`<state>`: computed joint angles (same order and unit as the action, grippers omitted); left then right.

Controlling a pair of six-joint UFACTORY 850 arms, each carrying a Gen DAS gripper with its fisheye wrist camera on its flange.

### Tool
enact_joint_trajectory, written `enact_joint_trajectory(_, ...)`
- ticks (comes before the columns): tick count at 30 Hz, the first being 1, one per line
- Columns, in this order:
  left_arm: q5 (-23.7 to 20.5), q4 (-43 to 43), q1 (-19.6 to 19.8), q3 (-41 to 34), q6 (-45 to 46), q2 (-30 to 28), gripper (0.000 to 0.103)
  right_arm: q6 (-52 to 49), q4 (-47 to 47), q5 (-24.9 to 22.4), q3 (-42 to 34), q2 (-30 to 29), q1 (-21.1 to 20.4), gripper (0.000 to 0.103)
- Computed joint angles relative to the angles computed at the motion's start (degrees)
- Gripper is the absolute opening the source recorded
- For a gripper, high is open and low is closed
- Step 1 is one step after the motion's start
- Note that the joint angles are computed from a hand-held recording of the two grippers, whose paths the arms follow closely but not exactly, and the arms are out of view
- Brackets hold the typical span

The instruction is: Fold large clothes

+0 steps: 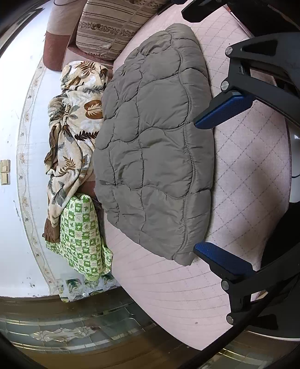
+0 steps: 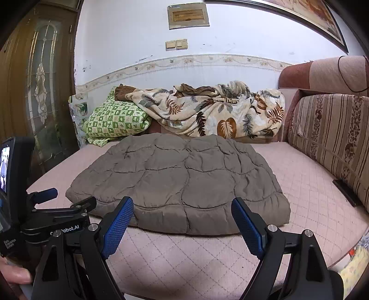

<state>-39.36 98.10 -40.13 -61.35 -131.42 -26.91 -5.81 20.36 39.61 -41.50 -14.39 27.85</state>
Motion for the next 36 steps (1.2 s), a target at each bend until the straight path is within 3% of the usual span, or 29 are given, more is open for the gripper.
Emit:
enact_joint_trajectory(4, -1.25, 6.49, -0.23, 2.34, -5.17, 1.69, 0.099, 0.09, 0.42, 0.17, -0.01, 0.08, -0.08, 0.09)
enact_joint_trajectory(7, -3.81, 6.56, -1.18, 2.4, -3.45, 1.85, 0.1, -0.02, 0.66, 0.46, 0.05, 0.16, -0.04, 0.09)
enact_joint_trajectory(9, -2.67, 8.34, -1.1, 2.78, -4.24, 2.35, 0.1, -0.17, 0.85, 0.45, 0.04, 0.15, -0.01, 0.09)
enact_joint_trajectory(12, -2.68, 3.9, -1.39, 1.41, 0.85, 2.23, 0.1, -0.01, 0.63, 0.49, 0.07, 0.17, -0.12, 0.09)
enact_joint_trajectory(16, -8.7, 0.72, -2.9, 1.47, 3.09, 2.67, 0.1, 0.07, 0.61, 0.6, 0.27, 0.33, -0.19, 0.09)
enact_joint_trajectory(19, -10.52, 0.67, -3.38, 1.67, 3.2, 2.66, 0.1, 0.24, 0.37, 0.18, 0.23, 0.39, -0.31, 0.09)
enact_joint_trajectory(36, -9.53, -2.8, -2.98, 0.49, 6.83, 1.55, 0.1, 0.13, 0.52, -0.42, -0.27, -0.26, -0.33, 0.09)
